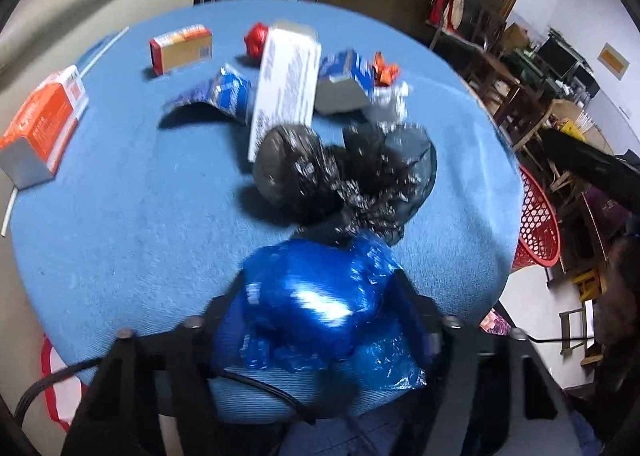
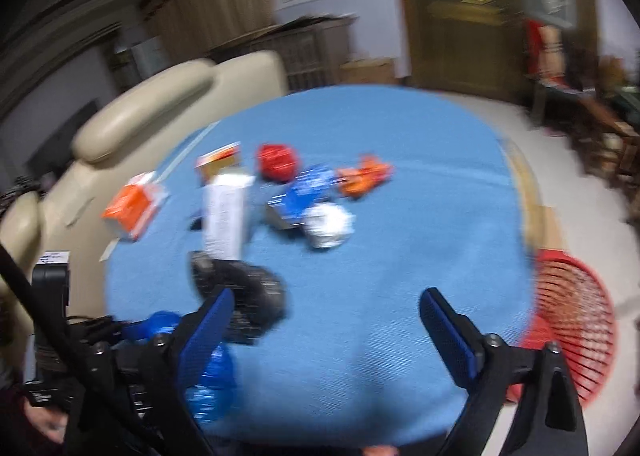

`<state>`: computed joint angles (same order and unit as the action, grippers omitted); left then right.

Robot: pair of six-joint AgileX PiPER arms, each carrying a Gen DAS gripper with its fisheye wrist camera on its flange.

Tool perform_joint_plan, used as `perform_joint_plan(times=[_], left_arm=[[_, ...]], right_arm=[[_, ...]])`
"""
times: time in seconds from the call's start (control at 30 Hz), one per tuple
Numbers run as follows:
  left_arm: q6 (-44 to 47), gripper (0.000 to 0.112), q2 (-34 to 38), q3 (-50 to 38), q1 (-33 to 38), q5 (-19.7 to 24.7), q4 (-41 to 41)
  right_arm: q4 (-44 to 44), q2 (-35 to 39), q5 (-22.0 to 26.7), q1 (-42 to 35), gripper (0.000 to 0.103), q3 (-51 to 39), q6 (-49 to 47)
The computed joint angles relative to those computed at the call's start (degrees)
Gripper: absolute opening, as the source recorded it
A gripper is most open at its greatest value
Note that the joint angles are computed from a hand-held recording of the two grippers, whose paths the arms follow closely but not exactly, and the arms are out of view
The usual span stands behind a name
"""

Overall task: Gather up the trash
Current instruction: 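Grasp the blue plastic bag with the left tool while the right tool grasps the black plastic bag, then carry both bags over the red wastebasket and open both tools to drop them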

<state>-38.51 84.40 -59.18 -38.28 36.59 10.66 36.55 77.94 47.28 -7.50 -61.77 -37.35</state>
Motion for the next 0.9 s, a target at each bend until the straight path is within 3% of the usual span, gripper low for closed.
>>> perform_joint_plan(times=[0.17, 0.23, 0.37, 0.47, 0.63, 0.9], left_arm=[[0.91, 0.047, -4.28, 2.66, 1.66, 0.84, -1.85], [4.85, 0.046, -4.35, 3.25, 4.51, 1.15, -4.4], [2.52, 0.045, -6.68, 4.89, 4.73, 2.24, -1.46], [4.43, 0.045, -9.26, 5.59, 7.55, 3.77, -2.86], [2.11, 0.045, -10.94, 4.23, 9.04, 5.69, -0.71], [-5.03, 0.045, -8.74, -1.99, 1.04, 9.47, 9.16]], right_arm=[[4.14, 10.82, 5.4, 6.39, 0.083, -7.15, -5.12], [5.42, 13.44, 2.82, 9.87, 0.076, -7.76, -6.88], [1.57, 20.48, 1.04, 16.0, 0.073, -11.79, -3.43], [-3.3, 23.98, 0.25, 18.68, 0.049, -13.53, -0.41], [1.76, 22.39, 1.43, 16.55, 0.034, -10.91, -4.6], [9.93, 12.53, 2.24, 5.85, 0.031, -1.27, -11.6]])
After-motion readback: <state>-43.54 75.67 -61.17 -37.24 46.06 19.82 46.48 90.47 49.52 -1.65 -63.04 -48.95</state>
